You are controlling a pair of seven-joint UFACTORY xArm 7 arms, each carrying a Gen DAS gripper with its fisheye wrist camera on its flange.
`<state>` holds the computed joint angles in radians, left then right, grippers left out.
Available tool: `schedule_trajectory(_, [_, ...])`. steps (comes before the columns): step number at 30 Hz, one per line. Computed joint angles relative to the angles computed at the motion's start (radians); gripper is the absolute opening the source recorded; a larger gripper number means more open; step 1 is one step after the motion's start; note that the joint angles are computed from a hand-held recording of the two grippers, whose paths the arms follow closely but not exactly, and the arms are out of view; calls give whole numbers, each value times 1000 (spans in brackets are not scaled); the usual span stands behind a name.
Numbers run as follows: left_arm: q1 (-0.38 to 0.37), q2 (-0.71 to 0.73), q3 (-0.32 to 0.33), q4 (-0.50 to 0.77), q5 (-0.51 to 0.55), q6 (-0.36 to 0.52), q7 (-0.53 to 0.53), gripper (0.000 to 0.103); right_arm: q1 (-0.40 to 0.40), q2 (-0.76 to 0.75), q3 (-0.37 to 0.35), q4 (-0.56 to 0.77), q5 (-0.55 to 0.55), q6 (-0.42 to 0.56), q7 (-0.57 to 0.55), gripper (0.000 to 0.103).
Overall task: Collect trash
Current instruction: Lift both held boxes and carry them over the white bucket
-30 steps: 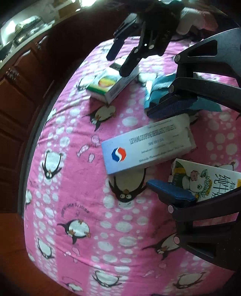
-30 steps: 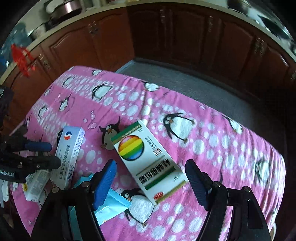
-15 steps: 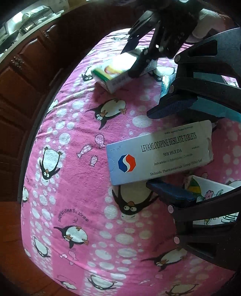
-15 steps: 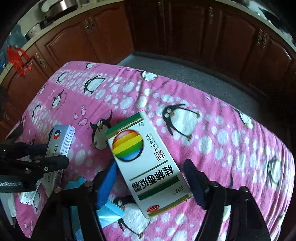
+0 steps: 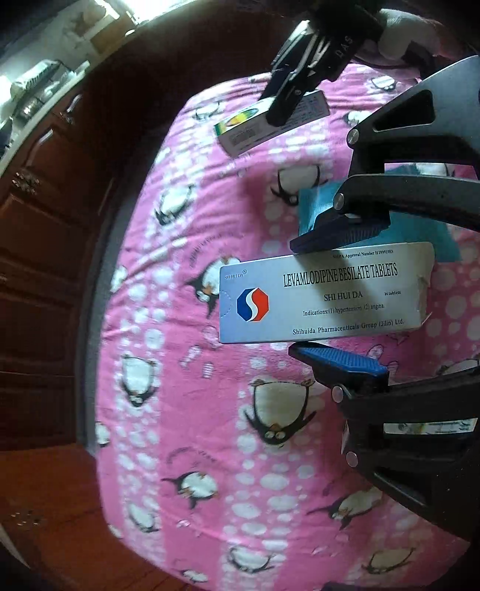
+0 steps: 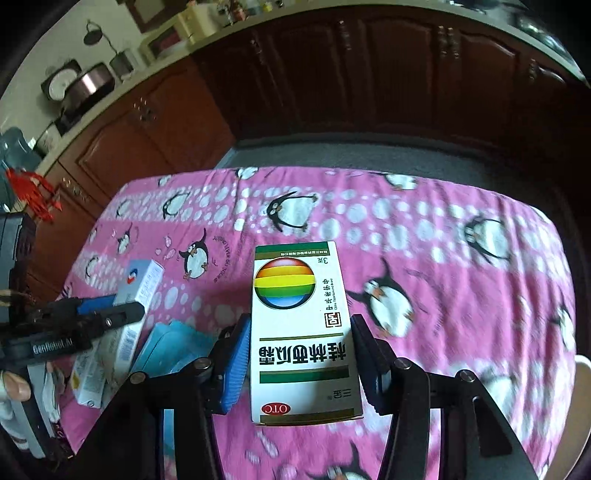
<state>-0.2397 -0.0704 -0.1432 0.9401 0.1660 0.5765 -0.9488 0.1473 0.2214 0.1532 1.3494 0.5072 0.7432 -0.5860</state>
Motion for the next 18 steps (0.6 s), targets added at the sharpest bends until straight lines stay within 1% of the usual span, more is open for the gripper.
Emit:
schedule_trajectory(5, [-10,-50,-21,2,39,17,-21,47,-25,-106,-16,-97,75,2,-55,50])
schedule_trajectory(9, [-27,-62,-44,28,59,28,-22,47,-30,-177,-47,-165,126,4,-89,50])
schedule_trajectory(13, [-56,-32,-73,88,102,40,-35,47,-39,-238,-85,-218,150,13,-117,50])
schedule_trajectory(18, [-107,36,-87,190,151,67,-43,47,-55,-297,-130,-269,154,24,-132,50])
